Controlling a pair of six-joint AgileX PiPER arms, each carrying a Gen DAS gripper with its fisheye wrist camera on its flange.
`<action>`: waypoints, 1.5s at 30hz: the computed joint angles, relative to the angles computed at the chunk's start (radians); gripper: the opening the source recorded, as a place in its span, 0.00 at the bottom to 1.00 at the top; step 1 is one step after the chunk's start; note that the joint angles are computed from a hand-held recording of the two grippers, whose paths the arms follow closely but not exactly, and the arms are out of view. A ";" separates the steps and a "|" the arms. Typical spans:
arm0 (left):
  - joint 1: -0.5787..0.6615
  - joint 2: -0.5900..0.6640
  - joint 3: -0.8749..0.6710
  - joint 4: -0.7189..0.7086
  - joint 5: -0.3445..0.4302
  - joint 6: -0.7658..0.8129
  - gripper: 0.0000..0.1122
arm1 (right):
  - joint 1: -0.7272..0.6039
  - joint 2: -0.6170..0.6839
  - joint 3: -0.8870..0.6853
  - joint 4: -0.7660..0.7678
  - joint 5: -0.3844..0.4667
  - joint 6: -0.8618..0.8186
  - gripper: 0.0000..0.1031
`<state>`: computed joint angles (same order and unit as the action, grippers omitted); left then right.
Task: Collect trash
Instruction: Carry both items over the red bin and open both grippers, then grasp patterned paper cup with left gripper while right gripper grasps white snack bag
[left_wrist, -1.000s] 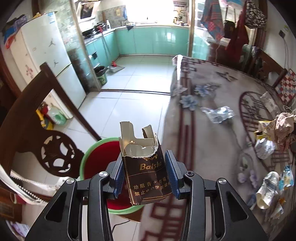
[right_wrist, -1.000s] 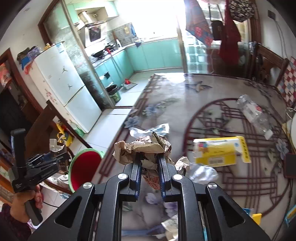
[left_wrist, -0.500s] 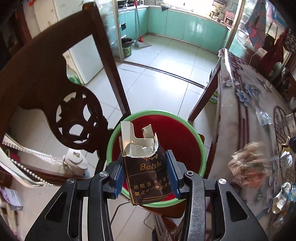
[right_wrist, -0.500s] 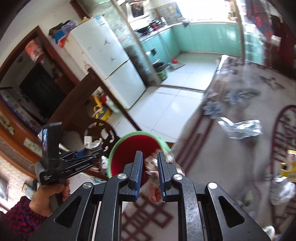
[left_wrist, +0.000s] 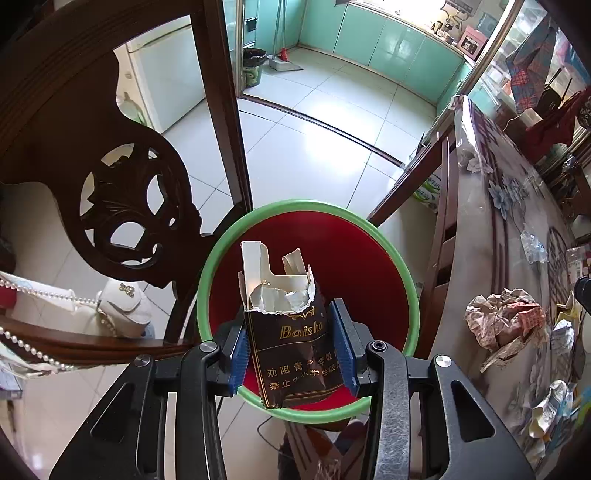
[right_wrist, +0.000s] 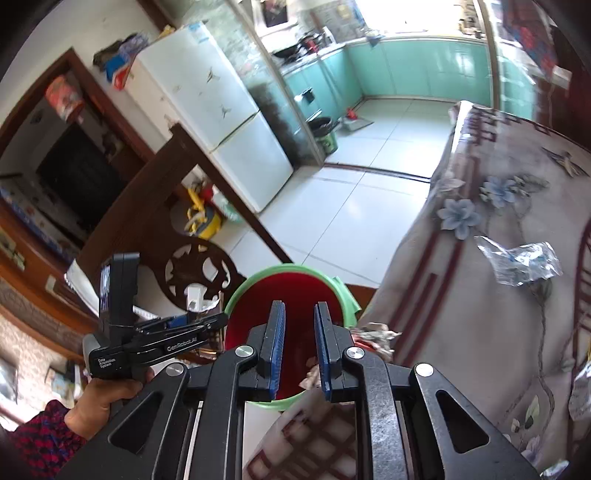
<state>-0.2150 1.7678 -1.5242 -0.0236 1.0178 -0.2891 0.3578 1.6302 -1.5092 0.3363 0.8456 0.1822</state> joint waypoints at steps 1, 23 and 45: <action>0.000 -0.002 0.000 0.003 -0.001 0.006 0.34 | -0.011 -0.006 0.013 -0.034 0.011 0.038 0.13; 0.004 0.027 -0.030 -0.039 -0.008 0.070 0.68 | 0.014 -0.037 0.051 0.027 0.064 0.066 0.46; -0.366 -0.068 -0.125 0.182 0.001 -0.160 0.72 | -0.106 -0.478 0.230 -0.111 0.207 0.008 0.46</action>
